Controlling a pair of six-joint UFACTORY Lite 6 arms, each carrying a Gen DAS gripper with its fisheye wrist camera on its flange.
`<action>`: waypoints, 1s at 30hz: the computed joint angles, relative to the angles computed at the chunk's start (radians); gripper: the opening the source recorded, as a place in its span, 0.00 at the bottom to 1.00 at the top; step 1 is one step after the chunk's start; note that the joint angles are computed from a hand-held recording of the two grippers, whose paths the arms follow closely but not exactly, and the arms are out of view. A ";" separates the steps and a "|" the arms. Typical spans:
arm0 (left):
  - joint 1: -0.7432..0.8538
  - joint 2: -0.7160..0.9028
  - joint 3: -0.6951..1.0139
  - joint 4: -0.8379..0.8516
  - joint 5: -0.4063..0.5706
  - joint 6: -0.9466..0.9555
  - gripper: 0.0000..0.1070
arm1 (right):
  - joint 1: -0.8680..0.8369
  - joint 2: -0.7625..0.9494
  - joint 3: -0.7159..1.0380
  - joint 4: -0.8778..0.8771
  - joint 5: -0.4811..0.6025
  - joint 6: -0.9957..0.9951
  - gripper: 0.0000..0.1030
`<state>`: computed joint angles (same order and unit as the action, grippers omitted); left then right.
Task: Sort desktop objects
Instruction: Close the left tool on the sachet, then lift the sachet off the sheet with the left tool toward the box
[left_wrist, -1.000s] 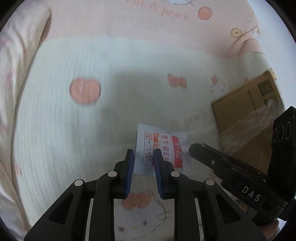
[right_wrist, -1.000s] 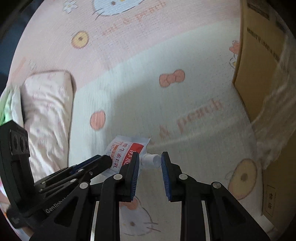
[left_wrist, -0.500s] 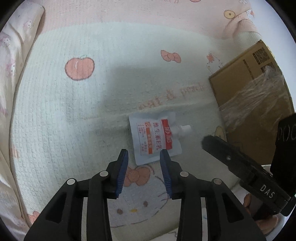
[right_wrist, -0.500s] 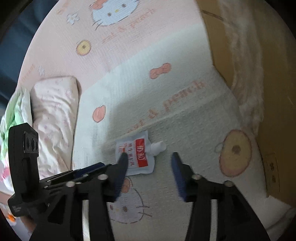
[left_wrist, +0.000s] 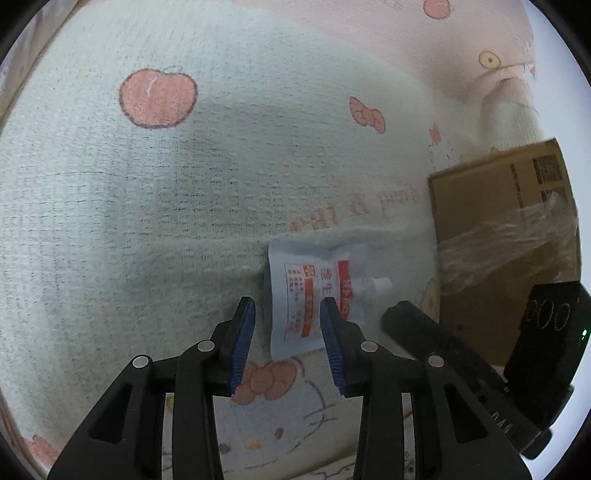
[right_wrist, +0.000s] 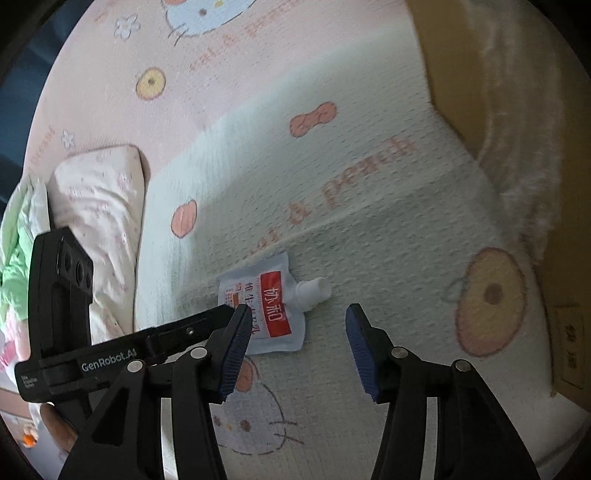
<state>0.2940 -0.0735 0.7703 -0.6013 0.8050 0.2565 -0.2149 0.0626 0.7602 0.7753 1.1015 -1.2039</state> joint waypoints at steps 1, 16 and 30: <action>0.012 0.008 0.000 -0.030 0.002 0.023 0.36 | 0.016 0.002 -0.002 0.007 -0.011 -0.001 0.49; 0.060 0.056 -0.013 -0.150 0.007 0.136 0.35 | 0.034 0.106 -0.002 0.092 -0.024 -0.038 0.48; 0.088 0.047 -0.044 -0.235 0.040 0.121 0.35 | 0.098 -0.067 -0.091 0.112 -0.090 -0.103 0.26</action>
